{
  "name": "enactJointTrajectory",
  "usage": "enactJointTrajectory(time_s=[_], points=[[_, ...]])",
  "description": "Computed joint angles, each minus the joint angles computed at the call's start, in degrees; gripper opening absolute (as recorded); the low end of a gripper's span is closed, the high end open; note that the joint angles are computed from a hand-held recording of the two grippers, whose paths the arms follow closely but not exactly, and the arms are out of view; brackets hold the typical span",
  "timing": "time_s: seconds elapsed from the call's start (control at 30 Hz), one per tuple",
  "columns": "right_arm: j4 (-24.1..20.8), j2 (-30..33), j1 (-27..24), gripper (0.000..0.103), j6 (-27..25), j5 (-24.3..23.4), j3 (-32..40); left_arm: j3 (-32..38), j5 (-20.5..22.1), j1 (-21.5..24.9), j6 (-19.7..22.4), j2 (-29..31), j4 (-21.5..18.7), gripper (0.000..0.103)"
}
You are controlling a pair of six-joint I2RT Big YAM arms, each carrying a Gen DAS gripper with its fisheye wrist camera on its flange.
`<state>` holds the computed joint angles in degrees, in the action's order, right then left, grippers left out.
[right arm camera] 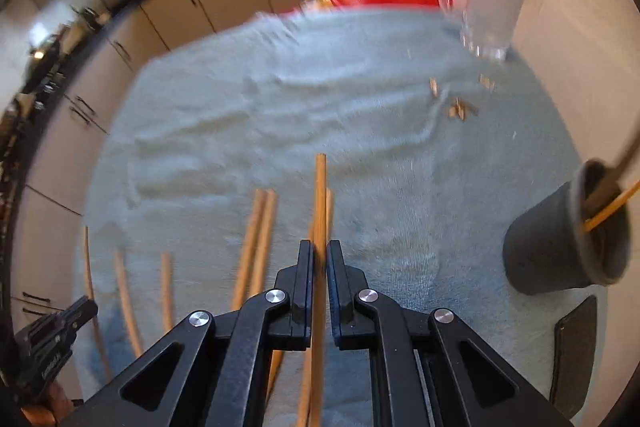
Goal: Organize utensils
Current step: 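Grasp a chopstick with the left gripper while the right gripper grasps another, then lift both held chopsticks upright and carry them over the black cup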
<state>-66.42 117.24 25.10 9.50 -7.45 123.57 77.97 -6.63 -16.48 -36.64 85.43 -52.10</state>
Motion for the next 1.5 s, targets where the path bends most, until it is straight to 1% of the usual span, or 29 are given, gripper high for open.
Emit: enactJointTrajectory(time_s=[0.1,0.17,0.27,0.37,0.43,0.63,0.97,1.1,1.3,1.5], points=[[4.7,-3.5,0.6,0.007,-0.2,-0.9,-3.9,0.3,-3.1,-1.0,0.1,-1.7,0.4,0.007],[7.8,-6.6,0.6,0.007,-0.5,-1.3,-7.7,0.4,-4.5,-1.8,-0.4,-2.8,1.2,0.007],[10.4,-9.3,0.6,0.007,-0.2,-2.2,-10.5,1.5,-7.5,-3.2,-0.2,-3.7,1.1,0.007],[12.2,-10.8,0.6,0.007,-0.2,-2.6,-12.4,3.1,-9.6,-4.6,0.0,-3.8,0.5,0.007],[13.0,-11.8,0.2,0.007,-0.5,-3.2,-13.5,4.0,-10.4,-5.3,0.2,-3.7,0.6,0.007],[15.5,-14.9,-0.8,0.007,-0.8,-5.2,-16.5,6.5,-13.1,-7.4,-0.2,-3.4,-0.9,0.007],[18.8,-18.7,-3.2,0.007,0.9,-7.8,-19.4,11.3,-15.5,-9.6,0.1,-1.3,-2.6,0.007],[19.8,-20.4,-4.5,0.007,1.9,-8.7,-20.2,13.4,-16.1,-10.4,0.8,-0.5,-3.0,0.007],[21.9,-23.8,-7.3,0.007,3.6,-11.1,-21.4,17.4,-15.6,-11.4,2.4,1.5,-3.4,0.007],[23.4,-27.1,-11.3,0.007,5.4,-12.7,-22.2,24.0,-15.3,-13.6,4.6,5.0,-4.1,0.007]])
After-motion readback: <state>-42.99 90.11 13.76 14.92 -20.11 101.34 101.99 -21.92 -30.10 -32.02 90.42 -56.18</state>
